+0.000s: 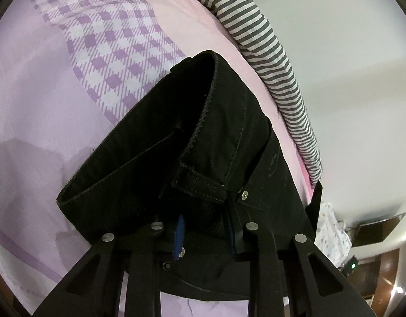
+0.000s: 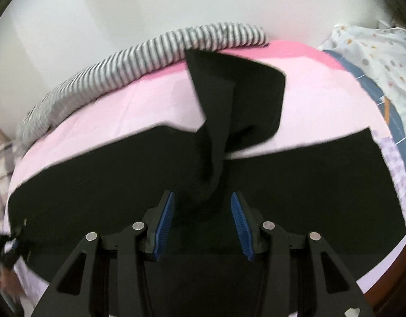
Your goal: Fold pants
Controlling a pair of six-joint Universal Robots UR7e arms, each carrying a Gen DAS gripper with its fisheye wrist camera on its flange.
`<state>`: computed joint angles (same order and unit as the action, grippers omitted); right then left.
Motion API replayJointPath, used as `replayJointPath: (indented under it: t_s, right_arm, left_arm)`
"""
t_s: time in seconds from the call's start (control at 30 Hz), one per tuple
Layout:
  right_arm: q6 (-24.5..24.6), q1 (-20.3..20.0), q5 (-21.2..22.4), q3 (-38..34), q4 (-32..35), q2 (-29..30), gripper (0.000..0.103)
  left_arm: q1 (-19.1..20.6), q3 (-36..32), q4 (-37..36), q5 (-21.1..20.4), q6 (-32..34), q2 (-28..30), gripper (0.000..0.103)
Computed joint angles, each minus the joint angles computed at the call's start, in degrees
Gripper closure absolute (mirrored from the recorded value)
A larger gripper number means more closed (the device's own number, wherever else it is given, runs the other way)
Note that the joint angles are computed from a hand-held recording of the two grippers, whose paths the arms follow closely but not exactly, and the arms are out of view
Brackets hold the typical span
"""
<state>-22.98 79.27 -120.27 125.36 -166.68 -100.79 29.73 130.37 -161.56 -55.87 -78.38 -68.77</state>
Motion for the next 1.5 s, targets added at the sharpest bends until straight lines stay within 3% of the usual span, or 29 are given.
replayJointPath:
  t_s: [0.07, 0.27, 0.4, 0.47, 0.53, 0.6, 0.83, 1.1, 1.37, 1.5]
  right_arm:
    - [0.2, 0.3, -1.2, -1.4, -1.7, 1.7, 0.061]
    - [-6.1, 2.8, -8.4, -6.8, -6.8, 9.9, 0.063]
    - [-6.6, 3.8, -11.8, -11.3, -6.8, 15.2, 0.067]
    - [-6.6, 4.0, -13.4, -13.1, -6.2, 17.3, 0.071]
    - [-7.8, 4.3, -15.6, -14.6, -7.8, 19.4, 0.084]
    - [-7.1, 4.2, -14.6, -15.4, -6.2, 19.3, 0.097]
    - [-0.4, 2.6, -10.3, -14.5, -2.7, 11.0, 0.1]
    - [10.0, -5.2, -0.8, -5.6, 6.7, -6.3, 0.1]
    - [12.8, -12.6, 4.7, 1.7, 10.1, -14.7, 0.1]
    - [11.6, -13.1, 4.0, 4.4, 10.0, -17.1, 0.1]
  left_arm:
    - [0.0, 0.2, -0.3, -0.3, 0.0, -0.1, 0.077]
    - [0.0, -0.1, 0.8, -0.3, 0.4, -0.1, 0.077]
    - [0.2, -0.4, 1.5, -0.6, 0.4, -0.2, 0.077]
    - [0.3, -0.6, 2.0, -0.7, 0.4, -0.2, 0.077]
    - [0.3, -1.0, 2.8, -0.5, 0.6, -0.2, 0.077]
    - [0.4, -1.4, 3.6, -0.5, 0.8, -0.2, 0.077]
    - [0.3, -3.1, 6.1, 0.5, 2.9, -0.7, 0.079]
    - [1.0, -4.7, 9.6, 0.0, 6.2, -2.5, 0.081]
    - [0.4, -5.0, 19.3, -2.5, 6.8, -5.6, 0.083]
    - [0.0, -4.9, 23.7, -3.7, 7.2, -7.6, 0.083]
